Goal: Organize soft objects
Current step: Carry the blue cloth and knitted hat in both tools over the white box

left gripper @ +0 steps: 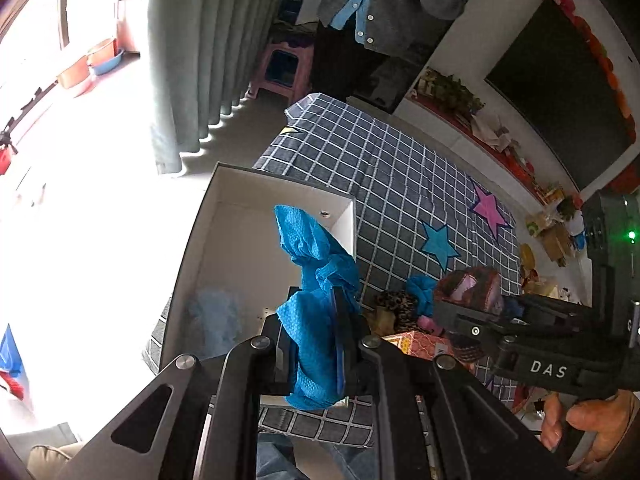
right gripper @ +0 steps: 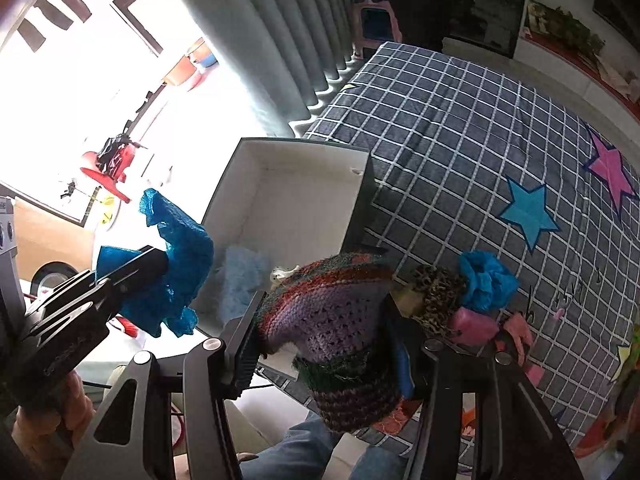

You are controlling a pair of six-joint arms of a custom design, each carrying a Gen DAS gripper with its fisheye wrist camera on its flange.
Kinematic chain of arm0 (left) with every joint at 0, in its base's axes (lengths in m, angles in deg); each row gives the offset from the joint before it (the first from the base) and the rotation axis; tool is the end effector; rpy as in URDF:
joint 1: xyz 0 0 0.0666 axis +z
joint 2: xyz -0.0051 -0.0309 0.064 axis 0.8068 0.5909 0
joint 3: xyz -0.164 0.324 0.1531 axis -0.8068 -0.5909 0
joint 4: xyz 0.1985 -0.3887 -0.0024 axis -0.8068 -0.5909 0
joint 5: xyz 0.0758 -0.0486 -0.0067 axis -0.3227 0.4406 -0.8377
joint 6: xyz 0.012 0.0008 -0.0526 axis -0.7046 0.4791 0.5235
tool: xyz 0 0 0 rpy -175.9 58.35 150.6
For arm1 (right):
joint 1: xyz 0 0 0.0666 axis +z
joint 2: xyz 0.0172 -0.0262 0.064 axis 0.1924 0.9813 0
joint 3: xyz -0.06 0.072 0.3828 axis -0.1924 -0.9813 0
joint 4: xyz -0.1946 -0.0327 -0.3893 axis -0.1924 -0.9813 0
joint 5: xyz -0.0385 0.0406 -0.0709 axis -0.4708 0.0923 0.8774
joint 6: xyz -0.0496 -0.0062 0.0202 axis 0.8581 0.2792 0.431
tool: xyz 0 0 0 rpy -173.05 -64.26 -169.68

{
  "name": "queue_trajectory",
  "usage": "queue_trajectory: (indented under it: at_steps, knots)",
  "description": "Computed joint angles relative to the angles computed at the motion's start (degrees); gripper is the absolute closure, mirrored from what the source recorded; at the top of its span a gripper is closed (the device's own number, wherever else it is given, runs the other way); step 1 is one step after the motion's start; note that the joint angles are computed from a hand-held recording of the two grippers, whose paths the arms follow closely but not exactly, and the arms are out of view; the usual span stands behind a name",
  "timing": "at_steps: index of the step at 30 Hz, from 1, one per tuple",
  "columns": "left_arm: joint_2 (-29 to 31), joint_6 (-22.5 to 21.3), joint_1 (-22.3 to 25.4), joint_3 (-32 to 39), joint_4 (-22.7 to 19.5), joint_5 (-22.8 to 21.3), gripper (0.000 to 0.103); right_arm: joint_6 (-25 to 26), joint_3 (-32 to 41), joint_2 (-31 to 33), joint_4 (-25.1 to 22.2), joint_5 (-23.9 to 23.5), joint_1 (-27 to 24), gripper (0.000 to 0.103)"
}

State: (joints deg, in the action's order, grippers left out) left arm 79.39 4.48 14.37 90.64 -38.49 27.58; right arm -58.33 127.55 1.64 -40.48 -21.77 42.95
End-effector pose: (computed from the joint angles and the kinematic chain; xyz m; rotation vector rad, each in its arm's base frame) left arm 0.4460 -0.3758 0.4978 0.5839 2.6569 -0.5734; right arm 0.3654 0.2235 0.4941 0.4128 2.7257 0.2994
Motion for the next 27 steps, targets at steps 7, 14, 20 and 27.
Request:
queue_trajectory:
  at_steps: [7,14,20,27]
  knots:
    - [0.41,1.13,1.38,-0.01,0.26,-0.85,0.089,1.60,1.63,1.89,0.48,-1.13,-0.14,0.048]
    - [0.99,1.95,1.20,-0.74,-0.52,-2.82,0.089,2.65,2.74,4.36,1.55,-3.84,-0.27,0.048]
    - [1.82,1.80,1.01,-1.15,-1.05,-4.11,0.089,4.22,4.31,6.86,1.66,-5.24,-0.26,0.048]
    - [2.40,1.57,0.85,-1.88,-1.08,-5.94,0.089,5.18,6.00,9.11,1.23,-6.08,-0.87,0.048]
